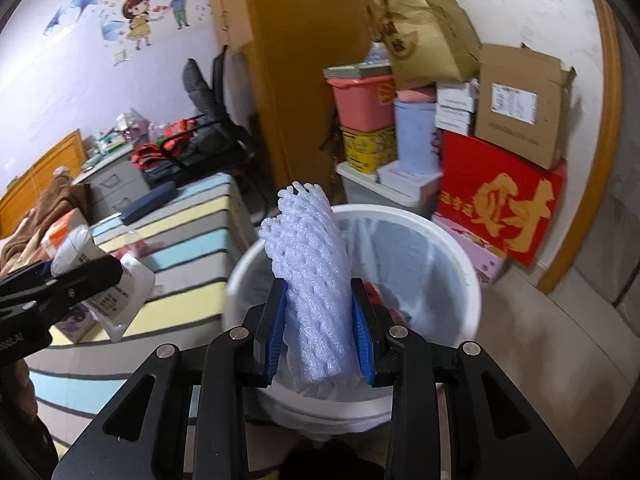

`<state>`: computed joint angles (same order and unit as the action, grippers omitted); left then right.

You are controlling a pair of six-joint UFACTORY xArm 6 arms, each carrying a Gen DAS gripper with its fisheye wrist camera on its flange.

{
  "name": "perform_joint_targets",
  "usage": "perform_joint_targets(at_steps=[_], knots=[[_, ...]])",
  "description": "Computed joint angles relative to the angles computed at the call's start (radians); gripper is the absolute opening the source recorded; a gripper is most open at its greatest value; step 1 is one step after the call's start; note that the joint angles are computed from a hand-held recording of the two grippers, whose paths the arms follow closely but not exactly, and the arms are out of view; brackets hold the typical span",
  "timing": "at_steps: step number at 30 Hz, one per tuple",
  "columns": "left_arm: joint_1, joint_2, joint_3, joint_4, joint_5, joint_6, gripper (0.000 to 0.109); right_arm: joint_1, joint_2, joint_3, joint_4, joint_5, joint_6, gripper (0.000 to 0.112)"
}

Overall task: Collect trash
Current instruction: 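Carry the yogurt cup and foam nets over the wastebasket and open both tools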

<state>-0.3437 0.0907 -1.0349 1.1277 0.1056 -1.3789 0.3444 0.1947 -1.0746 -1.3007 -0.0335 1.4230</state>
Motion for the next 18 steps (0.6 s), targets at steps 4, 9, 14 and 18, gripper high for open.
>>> perform_joint_targets(at_steps=[4, 9, 14, 18], knots=[[-0.027, 0.061, -0.054, -0.095, 0.003, 0.104, 0.06, -0.015, -0.005, 0.019, 0.041, 0.018, -0.048, 0.032], [-0.064, 0.137, -0.143, -0.125, 0.034, 0.168, 0.06, -0.025, -0.001, 0.044, 0.201, 0.033, -0.202, 0.033], [-0.085, 0.203, -0.185, -0.338, 0.024, 0.371, 0.06, -0.03, 0.017, 0.052, 0.361, 0.042, -0.367, 0.033], [-0.097, 0.244, -0.219, -0.453, 0.031, 0.472, 0.06, -0.028, 0.032, 0.051, 0.479, 0.054, -0.482, 0.034]])
